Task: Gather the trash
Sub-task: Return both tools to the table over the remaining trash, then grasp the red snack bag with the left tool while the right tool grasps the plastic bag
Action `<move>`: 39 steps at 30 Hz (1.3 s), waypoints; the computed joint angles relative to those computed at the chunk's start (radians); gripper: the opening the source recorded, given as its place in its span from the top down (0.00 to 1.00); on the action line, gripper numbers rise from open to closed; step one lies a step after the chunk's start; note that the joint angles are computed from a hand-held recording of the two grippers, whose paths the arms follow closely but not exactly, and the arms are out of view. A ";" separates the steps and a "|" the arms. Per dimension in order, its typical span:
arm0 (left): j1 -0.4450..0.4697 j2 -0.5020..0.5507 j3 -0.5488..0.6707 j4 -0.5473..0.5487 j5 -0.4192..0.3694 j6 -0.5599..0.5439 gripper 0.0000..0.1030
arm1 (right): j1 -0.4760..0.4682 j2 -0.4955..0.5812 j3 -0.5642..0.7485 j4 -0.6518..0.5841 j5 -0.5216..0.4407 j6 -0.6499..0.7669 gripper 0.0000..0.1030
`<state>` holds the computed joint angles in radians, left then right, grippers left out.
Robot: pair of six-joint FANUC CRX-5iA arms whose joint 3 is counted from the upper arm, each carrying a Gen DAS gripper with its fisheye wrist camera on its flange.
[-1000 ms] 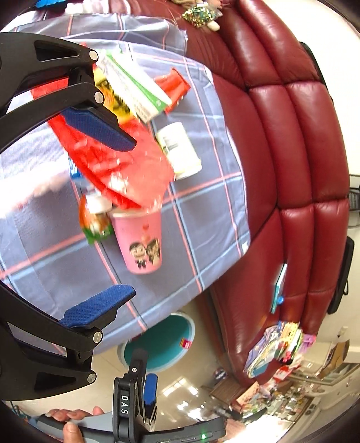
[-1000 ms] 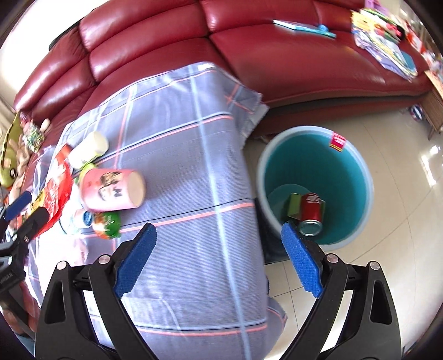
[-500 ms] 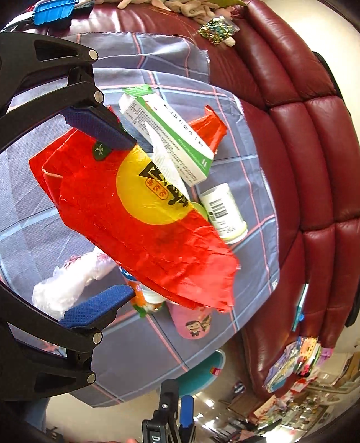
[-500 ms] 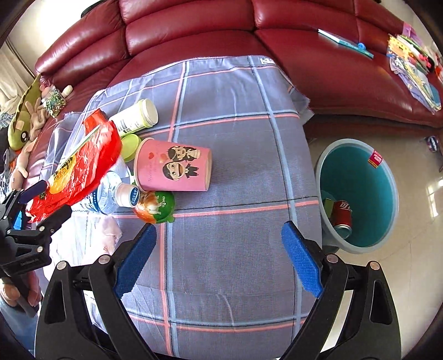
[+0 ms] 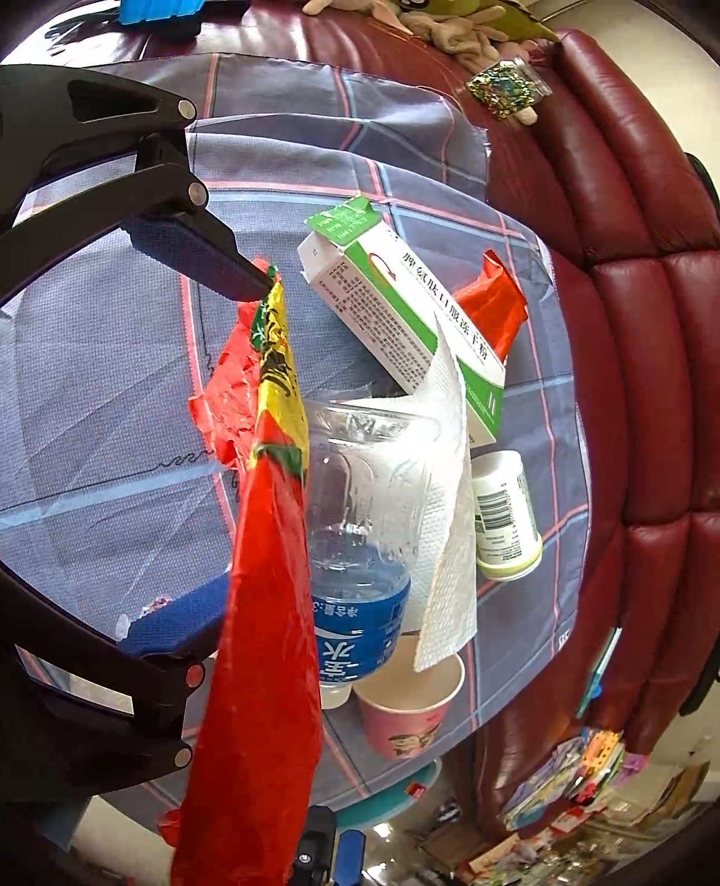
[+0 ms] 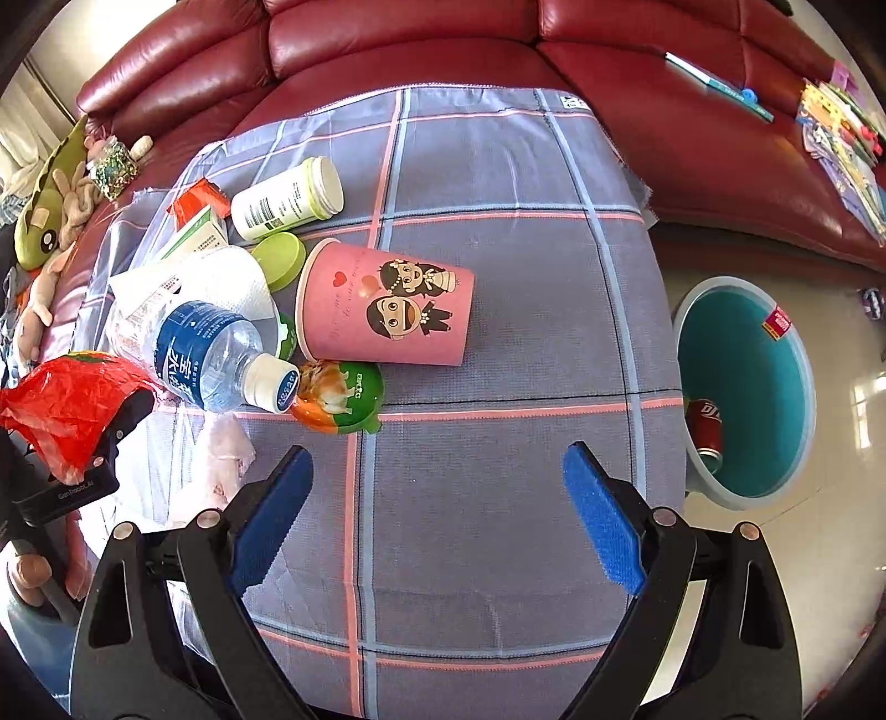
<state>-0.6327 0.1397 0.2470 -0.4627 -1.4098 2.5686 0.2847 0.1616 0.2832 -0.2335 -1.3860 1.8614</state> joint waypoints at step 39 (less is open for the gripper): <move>-0.007 -0.129 -0.233 0.177 0.196 0.272 0.46 | 0.046 -0.062 -0.087 -0.051 -0.031 0.061 0.15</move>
